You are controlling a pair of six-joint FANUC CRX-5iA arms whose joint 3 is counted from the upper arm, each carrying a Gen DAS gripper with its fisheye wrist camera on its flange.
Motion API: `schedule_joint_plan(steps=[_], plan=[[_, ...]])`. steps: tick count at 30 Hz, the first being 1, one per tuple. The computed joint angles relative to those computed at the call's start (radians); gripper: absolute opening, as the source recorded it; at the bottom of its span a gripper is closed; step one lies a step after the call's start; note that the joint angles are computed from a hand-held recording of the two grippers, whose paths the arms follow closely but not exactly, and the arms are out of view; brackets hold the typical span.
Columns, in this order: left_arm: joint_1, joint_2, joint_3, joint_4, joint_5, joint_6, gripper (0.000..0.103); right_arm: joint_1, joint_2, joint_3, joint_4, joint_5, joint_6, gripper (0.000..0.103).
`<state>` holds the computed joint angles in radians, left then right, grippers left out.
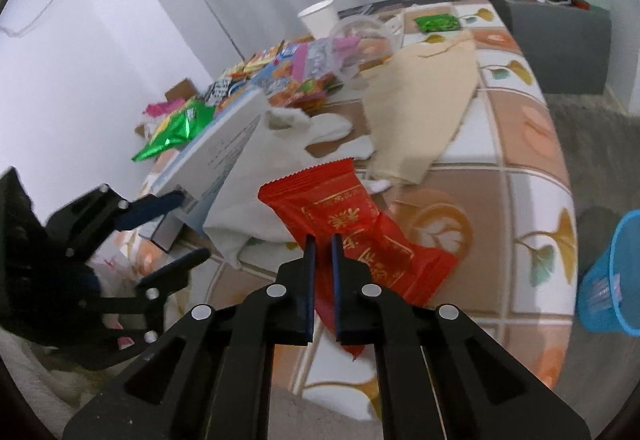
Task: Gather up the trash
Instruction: 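Grasp the red wrapper with the right tool while the left tool reaches the white glove, then grasp the white glove with the left tool and lift it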
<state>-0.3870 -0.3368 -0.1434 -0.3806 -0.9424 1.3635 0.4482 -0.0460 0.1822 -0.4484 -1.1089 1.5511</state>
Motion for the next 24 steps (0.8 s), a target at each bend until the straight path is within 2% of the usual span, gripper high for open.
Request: schedule_joint_plan(steps=[5, 9, 13, 17, 21, 24], plan=[[-0.078, 0.059, 0.053, -0.141, -0.052, 0.058, 0.041, -0.053, 0.000, 0.013, -0.089, -0.016, 0.025, 0.006], [-0.120, 0.098, 0.082, -0.205, -0.086, 0.074, 0.036, -0.080, 0.006, 0.023, -0.144, -0.028, 0.047, 0.006], [-0.149, 0.129, 0.100, -0.244, -0.120, 0.067, 0.035, -0.093, 0.008, 0.023, -0.174, -0.034, 0.056, 0.006], [-0.149, 0.144, 0.110, -0.243, -0.131, 0.050, 0.031, -0.109, 0.012, 0.025, -0.204, -0.041, 0.066, 0.006], [-0.132, 0.154, 0.121, -0.216, -0.137, 0.041, 0.016, -0.126, 0.015, 0.025, -0.234, -0.046, 0.072, 0.005], [-0.111, 0.154, 0.125, -0.184, -0.133, 0.037, 0.008, -0.132, 0.013, 0.021, -0.243, -0.042, 0.072, 0.005]])
